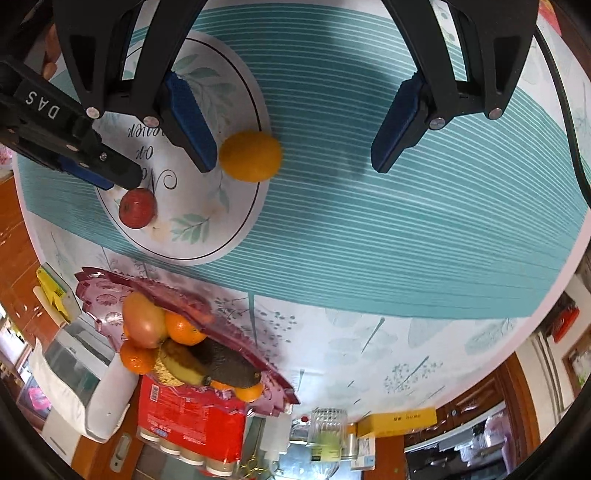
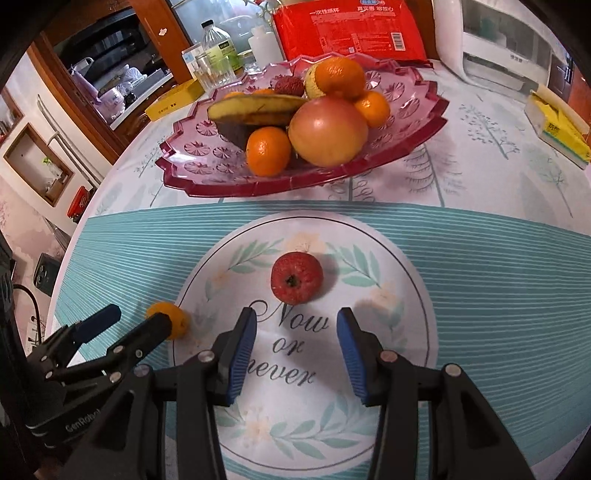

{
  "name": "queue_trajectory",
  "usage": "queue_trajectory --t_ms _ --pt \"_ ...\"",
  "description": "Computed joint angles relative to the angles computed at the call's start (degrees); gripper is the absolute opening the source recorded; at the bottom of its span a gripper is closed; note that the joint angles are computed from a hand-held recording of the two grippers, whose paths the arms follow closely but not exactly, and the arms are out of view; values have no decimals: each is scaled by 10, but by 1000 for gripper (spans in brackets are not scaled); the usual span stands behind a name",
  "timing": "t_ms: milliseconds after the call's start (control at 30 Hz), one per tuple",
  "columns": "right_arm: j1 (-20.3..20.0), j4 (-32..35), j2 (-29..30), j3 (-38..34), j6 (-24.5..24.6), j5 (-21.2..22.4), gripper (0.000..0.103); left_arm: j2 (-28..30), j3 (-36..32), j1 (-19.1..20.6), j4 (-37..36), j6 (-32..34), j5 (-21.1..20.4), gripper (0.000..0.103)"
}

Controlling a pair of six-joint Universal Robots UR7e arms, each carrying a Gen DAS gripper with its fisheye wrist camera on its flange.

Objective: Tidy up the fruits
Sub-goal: 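Grasp the last tangerine with the left tool while the right tool grasps the last red apple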

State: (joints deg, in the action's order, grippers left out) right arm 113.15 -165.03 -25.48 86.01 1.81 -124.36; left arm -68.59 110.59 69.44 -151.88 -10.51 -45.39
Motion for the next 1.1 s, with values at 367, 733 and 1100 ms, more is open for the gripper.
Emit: queue_trajectory --t_ms 367,733,1100 --pt "-4 -41 32 -26 -24 -11 46 12 -2 4 -18 10 -7 84" --pt "2 -91 58 -40 -71 -39 46 19 -1 4 -32 43 -33 57" --pt "-3 -106 51 -28 -79 -33 33 20 3 3 -44 68 -53 34"
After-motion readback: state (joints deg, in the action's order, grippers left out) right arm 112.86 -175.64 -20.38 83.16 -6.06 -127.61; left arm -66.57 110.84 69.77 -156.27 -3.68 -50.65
